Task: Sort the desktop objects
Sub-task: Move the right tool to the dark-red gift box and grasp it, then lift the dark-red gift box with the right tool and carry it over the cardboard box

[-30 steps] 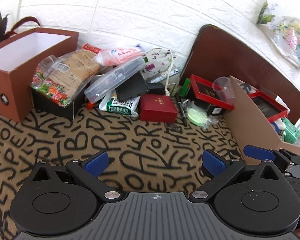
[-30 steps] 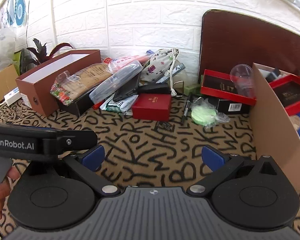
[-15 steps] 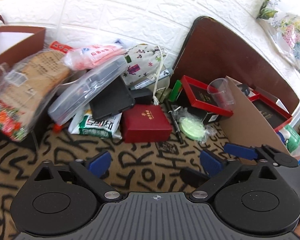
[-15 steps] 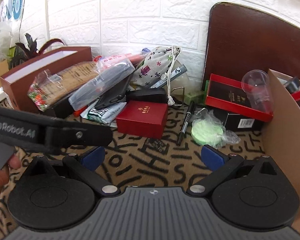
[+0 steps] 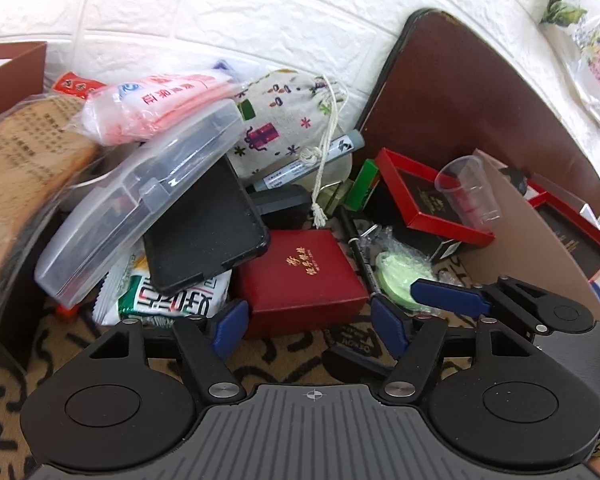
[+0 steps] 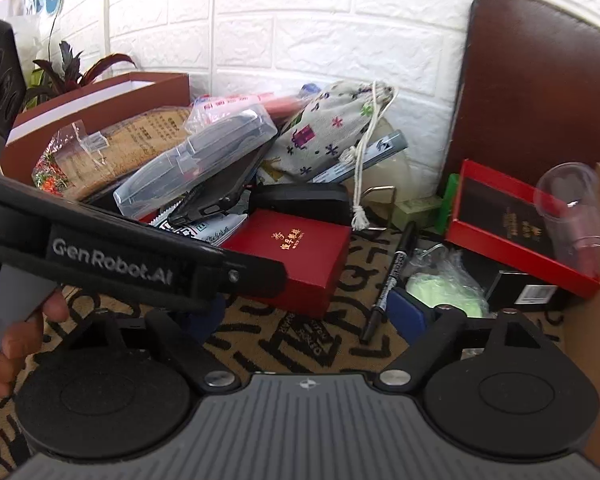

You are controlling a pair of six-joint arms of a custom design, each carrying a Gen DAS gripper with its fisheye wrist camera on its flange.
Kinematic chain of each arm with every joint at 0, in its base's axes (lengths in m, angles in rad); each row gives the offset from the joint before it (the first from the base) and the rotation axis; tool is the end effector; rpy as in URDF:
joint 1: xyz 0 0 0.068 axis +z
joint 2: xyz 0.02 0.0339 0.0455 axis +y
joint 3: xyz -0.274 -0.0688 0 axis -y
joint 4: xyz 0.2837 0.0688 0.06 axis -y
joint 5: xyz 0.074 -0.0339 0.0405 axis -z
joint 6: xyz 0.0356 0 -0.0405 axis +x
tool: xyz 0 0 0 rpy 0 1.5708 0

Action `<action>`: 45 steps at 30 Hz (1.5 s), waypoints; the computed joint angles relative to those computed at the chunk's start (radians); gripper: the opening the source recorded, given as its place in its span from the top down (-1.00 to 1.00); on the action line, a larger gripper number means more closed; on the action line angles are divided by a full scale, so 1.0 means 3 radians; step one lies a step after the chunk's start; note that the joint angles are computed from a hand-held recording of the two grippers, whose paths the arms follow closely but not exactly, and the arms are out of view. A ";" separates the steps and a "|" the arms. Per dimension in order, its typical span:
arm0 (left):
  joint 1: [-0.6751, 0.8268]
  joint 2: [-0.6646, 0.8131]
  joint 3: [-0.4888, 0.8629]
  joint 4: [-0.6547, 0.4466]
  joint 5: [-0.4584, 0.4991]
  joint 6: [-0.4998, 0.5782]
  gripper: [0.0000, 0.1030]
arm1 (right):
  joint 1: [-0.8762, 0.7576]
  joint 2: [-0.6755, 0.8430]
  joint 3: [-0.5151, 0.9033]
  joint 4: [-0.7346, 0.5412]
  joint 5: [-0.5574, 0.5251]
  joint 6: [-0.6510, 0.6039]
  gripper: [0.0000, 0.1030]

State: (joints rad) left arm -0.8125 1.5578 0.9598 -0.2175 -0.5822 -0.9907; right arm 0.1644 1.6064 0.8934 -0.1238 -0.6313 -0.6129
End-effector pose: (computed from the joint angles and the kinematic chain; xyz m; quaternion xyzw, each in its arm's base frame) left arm 0.2589 -0.2449 0.2018 -0.1846 0.8775 -0.1115 0.4284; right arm 0.3442 0.0784 0.1709 -0.4393 0.7789 0.2067 0.3970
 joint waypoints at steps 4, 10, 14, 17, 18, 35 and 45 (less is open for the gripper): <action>0.0122 0.0041 -0.0026 0.0093 0.0148 0.0047 -0.53 | 0.0037 0.0166 0.0123 -0.0025 -0.0013 -0.0028 -0.61; 0.0169 0.0081 0.0006 0.0107 0.0268 0.0145 -0.47 | 0.0072 0.0466 0.0455 -0.0368 -0.0109 -0.0056 -0.26; 0.0091 0.0091 0.0076 -0.0057 0.0182 0.0090 -0.45 | 0.0047 0.0427 0.0414 -0.0368 -0.0108 -0.0061 -0.05; -0.0019 0.0049 0.0078 -0.0140 0.0157 -0.0062 -0.45 | -0.0030 0.0322 0.0354 -0.0497 -0.0142 -0.0197 0.01; -0.0075 0.0032 0.0074 -0.0165 0.0141 -0.0112 -0.45 | -0.0065 0.0268 0.0310 -0.0533 -0.0163 -0.0239 0.01; -0.1730 0.0394 0.0692 -0.1471 -0.0451 -0.1569 -0.55 | -0.1636 -0.1092 -0.0713 -0.2787 -0.0654 -0.2512 -0.04; -0.2250 0.0658 0.1025 -0.1633 -0.0431 -0.1867 -0.56 | -0.2817 -0.1043 -0.0656 -0.3936 -0.0389 -0.4154 -0.13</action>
